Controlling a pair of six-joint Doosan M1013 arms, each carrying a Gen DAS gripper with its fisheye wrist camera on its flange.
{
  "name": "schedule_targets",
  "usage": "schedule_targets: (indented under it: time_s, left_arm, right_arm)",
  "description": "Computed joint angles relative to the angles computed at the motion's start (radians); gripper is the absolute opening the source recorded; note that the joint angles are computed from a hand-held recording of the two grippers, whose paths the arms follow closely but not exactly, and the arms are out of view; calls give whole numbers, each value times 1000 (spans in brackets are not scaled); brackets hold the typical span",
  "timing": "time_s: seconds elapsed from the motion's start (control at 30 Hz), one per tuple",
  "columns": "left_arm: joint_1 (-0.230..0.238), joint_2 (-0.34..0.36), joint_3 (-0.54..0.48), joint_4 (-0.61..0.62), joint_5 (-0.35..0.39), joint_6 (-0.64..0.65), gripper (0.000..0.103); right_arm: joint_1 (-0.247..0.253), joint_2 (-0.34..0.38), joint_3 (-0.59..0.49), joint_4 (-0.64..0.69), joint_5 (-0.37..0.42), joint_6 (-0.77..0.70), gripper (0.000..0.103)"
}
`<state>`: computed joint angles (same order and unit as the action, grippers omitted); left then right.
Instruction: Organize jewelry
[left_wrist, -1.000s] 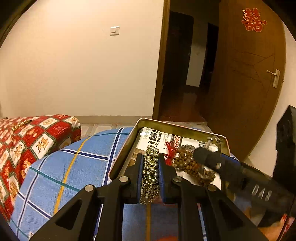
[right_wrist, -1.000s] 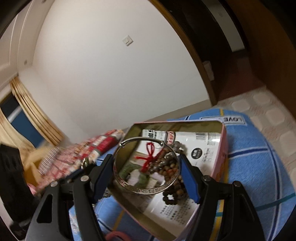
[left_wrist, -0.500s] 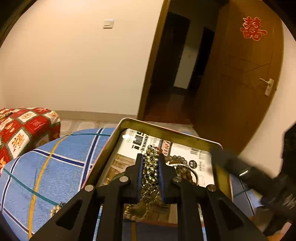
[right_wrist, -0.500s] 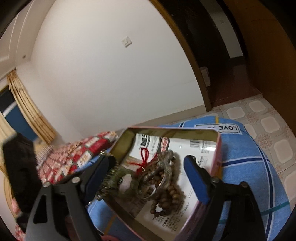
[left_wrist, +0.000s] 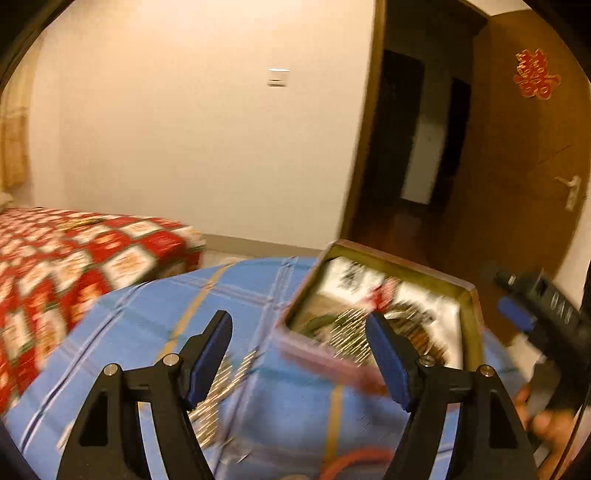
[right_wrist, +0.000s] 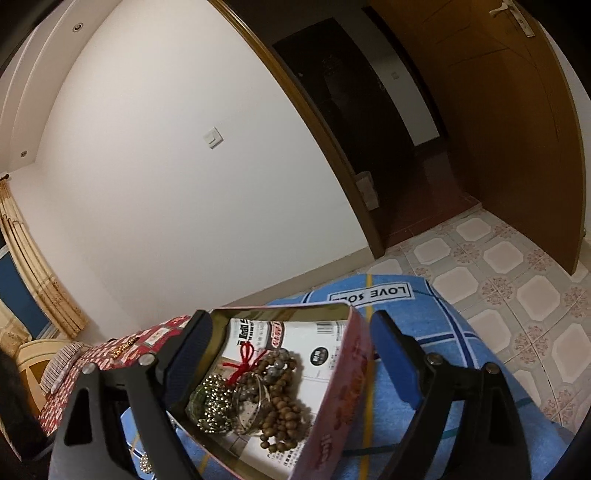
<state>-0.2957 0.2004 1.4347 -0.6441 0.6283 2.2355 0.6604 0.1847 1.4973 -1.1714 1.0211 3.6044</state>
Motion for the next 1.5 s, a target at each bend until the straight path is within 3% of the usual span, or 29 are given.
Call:
schedule_targets:
  time_s: [0.1, 0.3, 0.47, 0.7, 0.83, 0.93, 1.07, 1.23, 1.33, 1.43, 1.5]
  left_arm:
    - [8, -30, 48, 118, -64, -94, 75]
    - [46, -59, 105, 234, -160, -249, 75]
    - [86, -56, 116, 231, -129, -298, 75]
    - [131, -45, 110, 81, -63, -254, 75]
    - [143, -47, 111, 82, -66, -281, 75]
    - [143, -49, 112, 191, -104, -387, 75]
    - [150, -35, 95, 280, -88, -482, 75]
    - [162, -17, 73, 261, -37, -493, 75]
    - [162, -18, 75, 257, -41, -486, 75]
    - [158, -18, 76, 256, -42, -474, 75]
    - [158, -14, 72, 250, -33, -464, 75]
  right_arm:
    - [0, 6, -6, 18, -28, -43, 90]
    - [25, 37, -44, 39, -48, -204, 90]
    - [42, 34, -42, 74, -85, -226, 90]
    - [60, 34, -45, 145, -129, -303, 90]
    - [56, 39, -51, 177, -186, -372, 85]
    - [51, 42, -52, 211, -253, -455, 79]
    - [41, 60, -78, 337, -321, -651, 73]
    - [16, 89, -126, 656, -400, -1053, 73]
    - [9, 127, -184, 845, -352, -1311, 73]
    - [11, 172, -253, 911, -246, -1460, 73]
    - [10, 197, -287, 941, -185, -1525, 63]
